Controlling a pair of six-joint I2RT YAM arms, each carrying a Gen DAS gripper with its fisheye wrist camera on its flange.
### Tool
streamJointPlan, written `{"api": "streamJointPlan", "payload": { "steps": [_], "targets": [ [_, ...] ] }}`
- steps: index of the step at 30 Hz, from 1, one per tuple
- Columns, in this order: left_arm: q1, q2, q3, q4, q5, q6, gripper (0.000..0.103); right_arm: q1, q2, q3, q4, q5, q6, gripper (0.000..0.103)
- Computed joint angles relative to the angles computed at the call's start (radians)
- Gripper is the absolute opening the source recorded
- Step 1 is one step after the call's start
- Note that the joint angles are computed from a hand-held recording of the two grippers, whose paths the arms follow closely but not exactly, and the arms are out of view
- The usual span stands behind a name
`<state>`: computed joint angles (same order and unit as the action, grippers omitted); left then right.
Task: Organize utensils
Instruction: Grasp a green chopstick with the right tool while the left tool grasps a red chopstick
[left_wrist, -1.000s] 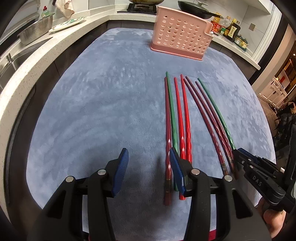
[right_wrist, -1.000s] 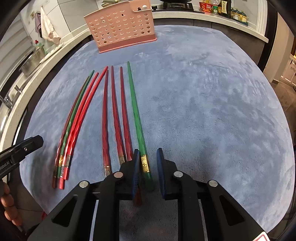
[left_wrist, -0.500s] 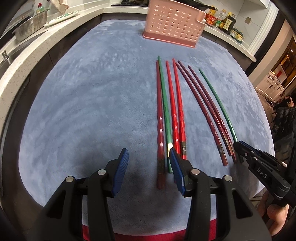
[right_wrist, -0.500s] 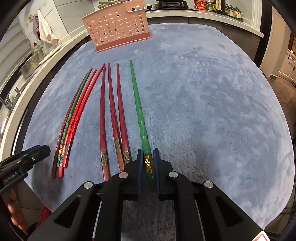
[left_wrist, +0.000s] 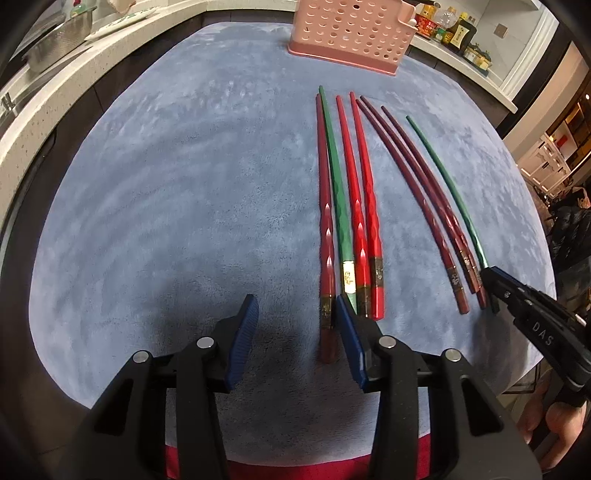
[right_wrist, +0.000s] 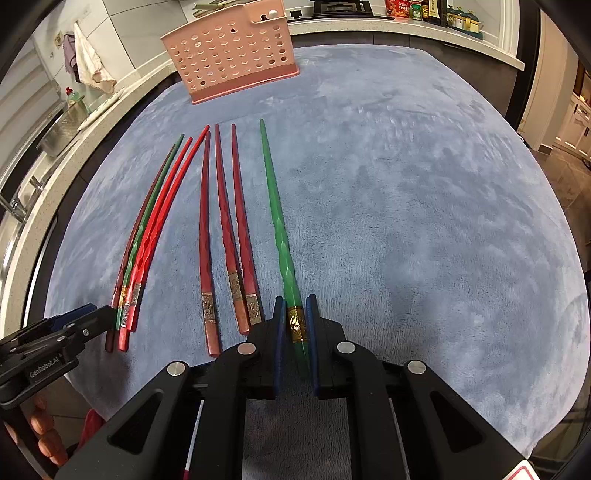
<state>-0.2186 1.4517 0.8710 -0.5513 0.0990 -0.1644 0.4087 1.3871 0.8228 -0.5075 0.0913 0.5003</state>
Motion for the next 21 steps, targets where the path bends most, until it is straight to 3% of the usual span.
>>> {"api": "streamJointPlan", "payload": {
  "steps": [6,14,21],
  "targets": [
    [-0.002,-0.004,-0.006,0.001,0.002,0.008,0.034,0.004,0.001,0.001,-0.002,0.003,0.001,0.010],
    [0.011,-0.027,-0.026,0.010,0.026,0.016,0.008,0.005,0.000,-0.003,0.002,0.003,0.005,0.010],
    [0.016,-0.051,-0.009,-0.003,0.025,0.021,0.008,0.008,-0.034,0.009,-0.026,0.011,-0.001,0.009]
  ]
}}
